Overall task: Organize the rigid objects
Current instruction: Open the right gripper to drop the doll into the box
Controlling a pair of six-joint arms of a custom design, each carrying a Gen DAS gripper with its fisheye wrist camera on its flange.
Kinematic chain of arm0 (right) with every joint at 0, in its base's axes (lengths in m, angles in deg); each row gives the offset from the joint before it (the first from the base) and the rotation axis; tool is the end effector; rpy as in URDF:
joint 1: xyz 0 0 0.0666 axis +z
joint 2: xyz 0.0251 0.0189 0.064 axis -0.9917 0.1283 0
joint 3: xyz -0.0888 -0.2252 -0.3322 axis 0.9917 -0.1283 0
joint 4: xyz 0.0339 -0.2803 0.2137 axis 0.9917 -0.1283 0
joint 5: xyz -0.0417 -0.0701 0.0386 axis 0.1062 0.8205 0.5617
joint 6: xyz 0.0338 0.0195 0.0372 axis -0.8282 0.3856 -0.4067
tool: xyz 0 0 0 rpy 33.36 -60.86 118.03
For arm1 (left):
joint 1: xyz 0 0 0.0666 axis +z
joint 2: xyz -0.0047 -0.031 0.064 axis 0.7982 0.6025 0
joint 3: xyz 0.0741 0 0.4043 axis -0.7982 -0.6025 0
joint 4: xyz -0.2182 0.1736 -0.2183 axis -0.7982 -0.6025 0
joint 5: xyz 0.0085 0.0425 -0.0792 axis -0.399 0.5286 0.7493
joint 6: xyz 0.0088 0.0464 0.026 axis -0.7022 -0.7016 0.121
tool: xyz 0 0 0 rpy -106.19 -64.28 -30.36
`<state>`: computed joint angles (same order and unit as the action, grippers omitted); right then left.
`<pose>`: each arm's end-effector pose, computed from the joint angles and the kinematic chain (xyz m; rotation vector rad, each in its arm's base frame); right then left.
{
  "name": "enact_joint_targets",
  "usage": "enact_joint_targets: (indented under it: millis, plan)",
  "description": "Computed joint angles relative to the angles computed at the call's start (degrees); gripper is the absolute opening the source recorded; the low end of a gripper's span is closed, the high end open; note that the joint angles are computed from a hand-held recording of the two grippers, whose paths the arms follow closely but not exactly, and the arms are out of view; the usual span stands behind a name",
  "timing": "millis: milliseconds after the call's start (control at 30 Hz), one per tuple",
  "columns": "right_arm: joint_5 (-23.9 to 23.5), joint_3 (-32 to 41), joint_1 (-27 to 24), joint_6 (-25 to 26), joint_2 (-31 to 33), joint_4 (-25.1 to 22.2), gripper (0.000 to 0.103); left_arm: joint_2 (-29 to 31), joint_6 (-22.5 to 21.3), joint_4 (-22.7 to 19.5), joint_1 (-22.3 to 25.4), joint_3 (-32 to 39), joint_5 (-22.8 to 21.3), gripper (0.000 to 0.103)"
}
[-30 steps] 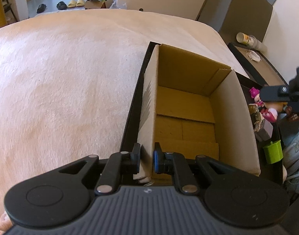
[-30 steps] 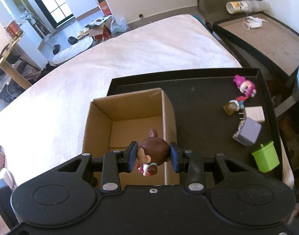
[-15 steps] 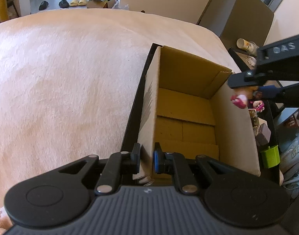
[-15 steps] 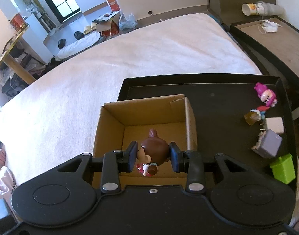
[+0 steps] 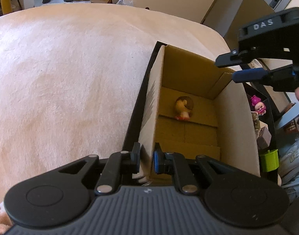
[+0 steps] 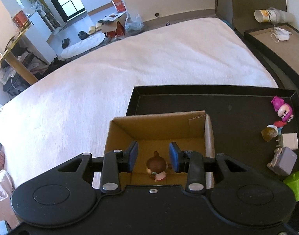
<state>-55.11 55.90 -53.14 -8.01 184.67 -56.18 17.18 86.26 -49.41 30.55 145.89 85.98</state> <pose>0.5888 0.3284 0.4265 0.3461 2.6363 0.3079 0.5335 -0.2249 0.3354 0.0869 2.6519 -0.4072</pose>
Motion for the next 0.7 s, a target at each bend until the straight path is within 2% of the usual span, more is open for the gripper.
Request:
enact_joint_targets:
  millis: [300, 433, 700]
  plan:
    - [0.48, -8.57, -0.74, -0.39, -5.65, 3.0, 0.041, -0.16, -0.14, 0.81, -0.17, -0.62, -0.52, 0.012]
    - [1.93, -15.13, -1.02, -0.89, -9.92, 5.55, 0.055, -0.1, -0.32, 0.56, -0.37, -0.36, -1.11, 0.012]
    - [3.94, -25.39, -1.89, -1.44, -16.63, 8.14, 0.061, -0.05, -0.76, 0.22, -0.87, -0.06, -2.23, 0.012]
